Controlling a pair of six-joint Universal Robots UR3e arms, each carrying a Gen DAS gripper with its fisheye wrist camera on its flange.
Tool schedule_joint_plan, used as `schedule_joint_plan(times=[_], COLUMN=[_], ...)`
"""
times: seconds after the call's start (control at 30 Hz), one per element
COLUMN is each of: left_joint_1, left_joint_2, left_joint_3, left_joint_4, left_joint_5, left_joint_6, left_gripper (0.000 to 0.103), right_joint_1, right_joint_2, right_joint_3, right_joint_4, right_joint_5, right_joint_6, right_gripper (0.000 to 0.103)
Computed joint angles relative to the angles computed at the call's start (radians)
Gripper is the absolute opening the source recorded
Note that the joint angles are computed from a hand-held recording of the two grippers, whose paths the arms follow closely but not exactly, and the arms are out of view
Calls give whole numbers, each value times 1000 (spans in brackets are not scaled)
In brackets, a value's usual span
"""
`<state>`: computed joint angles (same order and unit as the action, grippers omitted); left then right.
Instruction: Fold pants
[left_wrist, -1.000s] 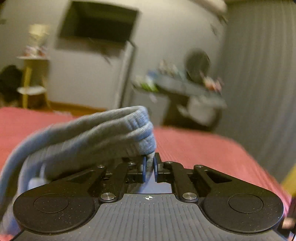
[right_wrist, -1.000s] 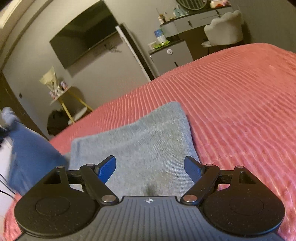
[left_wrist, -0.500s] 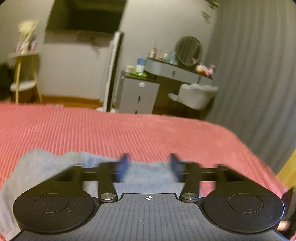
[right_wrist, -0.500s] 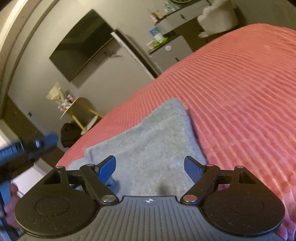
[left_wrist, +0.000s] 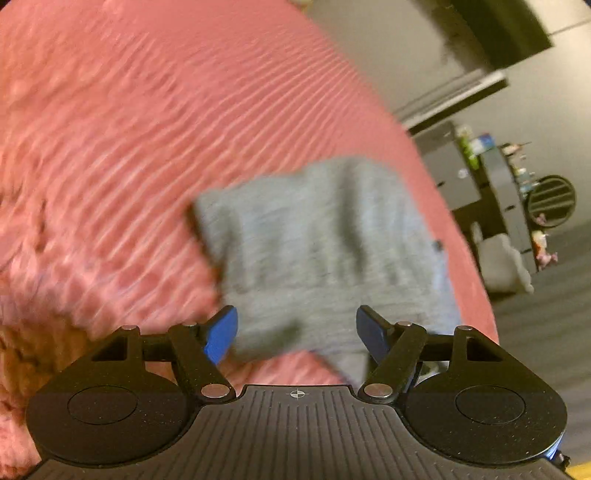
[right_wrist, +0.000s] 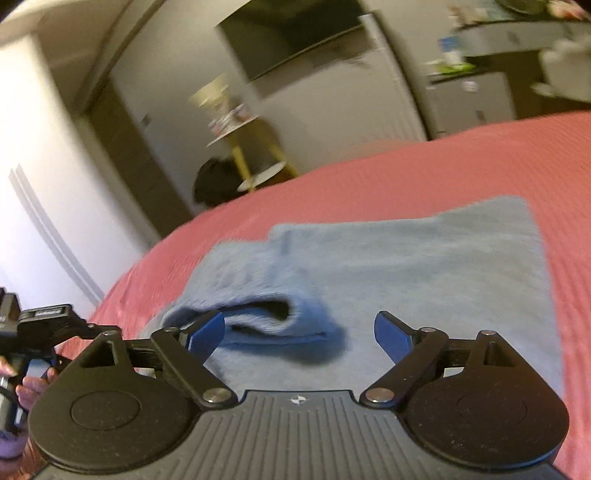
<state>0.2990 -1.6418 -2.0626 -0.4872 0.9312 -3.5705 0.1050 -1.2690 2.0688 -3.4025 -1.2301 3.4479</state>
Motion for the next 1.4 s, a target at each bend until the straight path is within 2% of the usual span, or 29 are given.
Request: schedule_joint_plan(times=[0.07,0.13,0.3,0.4,0.43,0.47,0.5,0.53,0.57,0.6,0.67,0.7,0.77,0.8,0.83,0.87,0.9,1.0,1.07,1.13,1.2,1.33,1.4], left_joint_1=[9,20,-25,13,26,48,73,103,110,128,149,149,122,111,95,86,91,97,55,-20,-104,-320,-418], left_joint_2=[-58,-117,-207,-171,-173,-160,-162,-172,-198,-216,-238,-234,-257,-269,-280,-280,-275,-242,-213,-216,-270,-452,-553], left_joint_3=[5,-24,0,-93,-115,-144,-169,-197,-193,-208,-220,-213,-164,-135,-110,-102,-102,-98,-18,109,262,607,766], left_joint_4=[18,127,270,378,416,439,471,514,549,593,623,593,555,523,514,525,545,667,665,642,631,564,454], left_joint_5=[-35,-67,-15,-40,-50,-68,-95,-131,-148,-168,-196,-191,-182,-188,-176,-160,-179,-238,-243,-228,-223,-150,-159], left_joint_6=[-27,-73,-108,-53,-44,-41,-53,-72,-100,-131,-164,-159,-167,-154,-158,-159,-159,-247,-268,-277,-330,-384,-378], left_gripper=[76,76,79,73,67,60,57,51,44,41,44,48,57,57,41,30,29,27,26,26,26,30,38], right_joint_1=[41,83,161,192,189,195,201,206,211,219,224,229,236,233,230,227,221,184,156,123,81,-60,-112], right_joint_2=[35,54,106,144,150,165,177,203,224,250,292,307,328,327,326,324,311,265,231,199,170,105,71], right_joint_3=[-67,-112,-179,-227,-230,-248,-264,-295,-323,-361,-411,-428,-454,-455,-458,-456,-444,-387,-334,-274,-208,31,128], right_joint_4=[56,108,133,124,120,122,127,133,143,162,172,172,166,162,165,163,164,145,119,76,18,-219,-274], right_joint_5=[-36,-98,-248,-314,-311,-322,-332,-339,-345,-361,-368,-377,-383,-380,-375,-370,-359,-296,-246,-194,-142,-10,3], right_joint_6=[-45,-106,-241,-317,-341,-358,-375,-390,-394,-390,-390,-386,-349,-332,-313,-288,-254,-128,-19,109,247,583,622], right_gripper=[89,89,89,89,88,86,77,71,61,59,56,48,44,39,38,34,31,29,28,27,26,25,26])
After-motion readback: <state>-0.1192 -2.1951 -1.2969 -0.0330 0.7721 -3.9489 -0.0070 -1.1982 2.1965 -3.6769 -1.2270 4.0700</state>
